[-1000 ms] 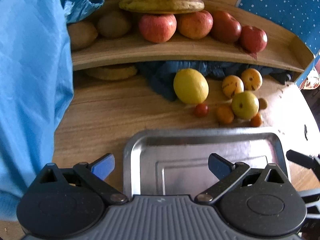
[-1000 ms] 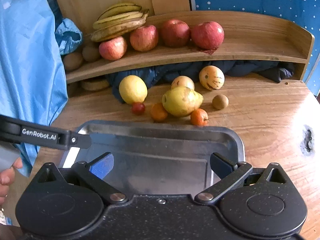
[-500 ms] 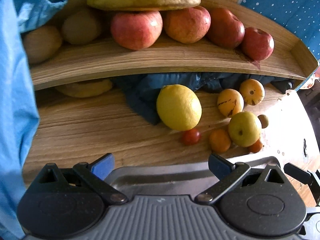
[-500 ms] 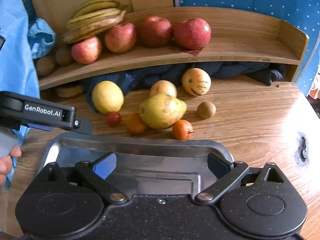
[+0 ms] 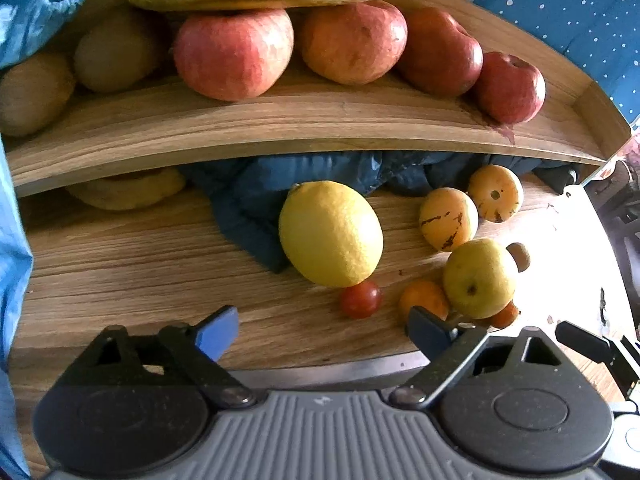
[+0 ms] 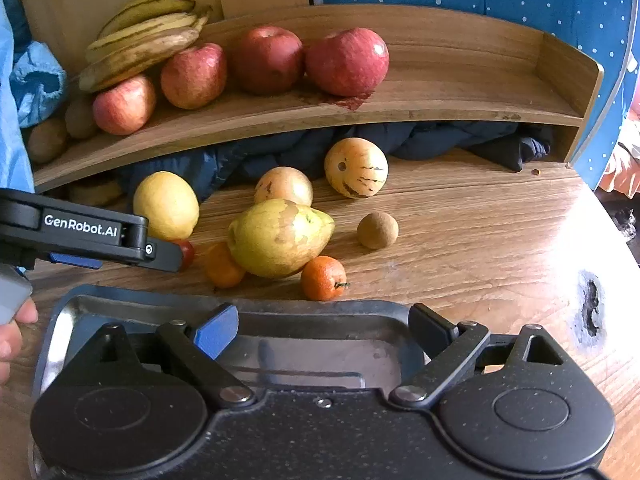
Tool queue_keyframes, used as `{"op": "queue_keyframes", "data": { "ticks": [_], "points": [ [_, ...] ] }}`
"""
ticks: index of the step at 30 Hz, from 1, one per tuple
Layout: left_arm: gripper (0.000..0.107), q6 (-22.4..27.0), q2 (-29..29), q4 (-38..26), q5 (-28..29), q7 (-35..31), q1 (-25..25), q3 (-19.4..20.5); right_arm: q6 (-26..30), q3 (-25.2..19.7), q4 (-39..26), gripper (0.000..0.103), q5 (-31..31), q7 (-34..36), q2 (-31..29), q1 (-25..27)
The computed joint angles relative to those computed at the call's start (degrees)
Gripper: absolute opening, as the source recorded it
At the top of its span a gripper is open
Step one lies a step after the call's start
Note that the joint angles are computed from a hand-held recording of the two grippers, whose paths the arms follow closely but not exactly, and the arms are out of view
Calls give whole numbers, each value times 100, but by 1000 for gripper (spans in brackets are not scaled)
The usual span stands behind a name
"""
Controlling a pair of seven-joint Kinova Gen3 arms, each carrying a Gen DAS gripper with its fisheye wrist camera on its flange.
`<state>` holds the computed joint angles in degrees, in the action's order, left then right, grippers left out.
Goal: Organize fruits
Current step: 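Reach left tool to another cherry tomato while right tool reaches to small orange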
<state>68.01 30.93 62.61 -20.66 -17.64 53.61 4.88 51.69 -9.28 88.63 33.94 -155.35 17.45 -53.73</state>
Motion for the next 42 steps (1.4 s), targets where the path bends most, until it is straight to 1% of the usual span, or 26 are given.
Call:
{"op": "queue_keyframes", "data": {
  "ticks": [5,9,11,12,13,19,21,23,28,35,42],
  "points": [
    [82,-218,-57,144,35,4,-50,15,-5,32,-97,87,-42,102,96,57],
    [72,-324,-42,159,56,-6,-80,19,-13,72,-183,81,-101,208,174,98],
    [67,-370,-40,171,68,-1,-93,14,-16,96,-221,79,-132,257,212,113],
    [63,-395,-42,181,77,4,-101,13,-12,105,-249,78,-157,289,232,124],
    [61,-427,-47,199,94,8,-115,15,-20,112,-267,74,-184,327,247,138],
    [50,-546,-56,247,105,60,-126,4,-104,134,-341,71,-369,582,312,206],
    [45,-572,-45,242,110,64,-130,4,-146,140,-356,69,-429,654,325,222],
    [42,-615,-42,252,121,68,-138,4,-204,144,-366,66,-497,717,335,241],
    [36,-679,-56,291,142,80,-146,1,-329,142,-389,55,-676,912,346,290],
    [26,-782,-68,333,183,45,-171,23,-468,187,-327,53,-802,985,308,318],
    [26,-794,-74,340,195,37,-170,16,-528,203,-283,51,-821,962,289,322]
  ]
}}
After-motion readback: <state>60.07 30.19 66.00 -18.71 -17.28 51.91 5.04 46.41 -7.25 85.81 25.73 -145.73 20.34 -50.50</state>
